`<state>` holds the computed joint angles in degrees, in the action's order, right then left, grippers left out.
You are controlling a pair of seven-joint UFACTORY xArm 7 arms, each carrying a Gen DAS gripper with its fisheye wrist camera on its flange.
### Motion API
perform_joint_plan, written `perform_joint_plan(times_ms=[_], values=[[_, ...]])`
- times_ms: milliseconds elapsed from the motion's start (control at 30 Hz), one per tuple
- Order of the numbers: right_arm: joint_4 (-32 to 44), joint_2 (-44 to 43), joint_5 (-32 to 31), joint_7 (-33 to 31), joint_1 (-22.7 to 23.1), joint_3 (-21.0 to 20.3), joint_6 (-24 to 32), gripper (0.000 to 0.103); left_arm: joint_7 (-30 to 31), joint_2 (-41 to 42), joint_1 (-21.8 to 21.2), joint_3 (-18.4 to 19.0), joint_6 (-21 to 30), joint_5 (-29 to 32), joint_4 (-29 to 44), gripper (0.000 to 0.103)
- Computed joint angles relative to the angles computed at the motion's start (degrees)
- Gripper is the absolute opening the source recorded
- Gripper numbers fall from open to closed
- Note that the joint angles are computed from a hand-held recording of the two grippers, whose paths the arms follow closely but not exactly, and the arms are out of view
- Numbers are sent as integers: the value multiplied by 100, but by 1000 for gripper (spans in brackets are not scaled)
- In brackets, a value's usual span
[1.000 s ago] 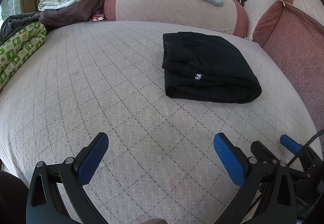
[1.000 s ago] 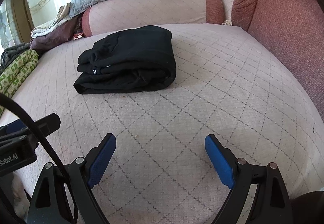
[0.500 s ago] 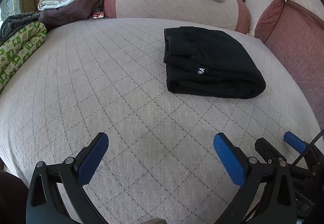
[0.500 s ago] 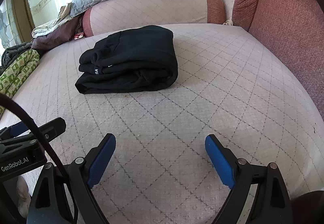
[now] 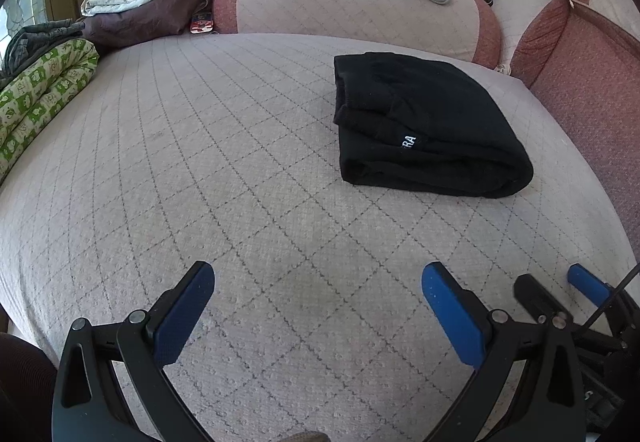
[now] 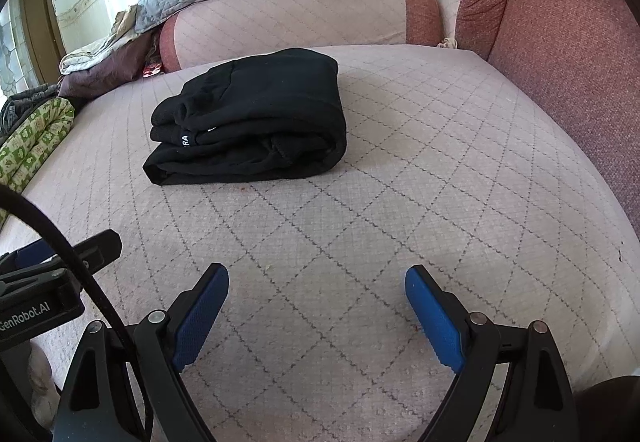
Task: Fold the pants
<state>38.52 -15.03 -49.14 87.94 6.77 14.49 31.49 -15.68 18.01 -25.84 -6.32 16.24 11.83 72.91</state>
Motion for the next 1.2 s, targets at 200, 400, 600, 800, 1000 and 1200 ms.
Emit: perform_joint_plan(times_ms=[200,400,600,800,1000,1200], values=[[-79,-147,7,157,-42,20,119,93,-93,23,-30,56,70,76,28,103],[-112,-186,42,198,-85,34,161,94,-37,31,31,5,121,7,45,103],[-115,-185,66,173,-94,37,157,94,13,43,38,-3,141,-34,52,103],[-118,-191,36,187,-119,44,133,94,66,42,46,-17,124,-61,44,103],[-114,-185,26,191,-122,42,115,94,20,35,9,12,134,-12,38,103],[-120,-192,29,189,-118,51,125,94,19,38,8,11,130,3,41,103]])
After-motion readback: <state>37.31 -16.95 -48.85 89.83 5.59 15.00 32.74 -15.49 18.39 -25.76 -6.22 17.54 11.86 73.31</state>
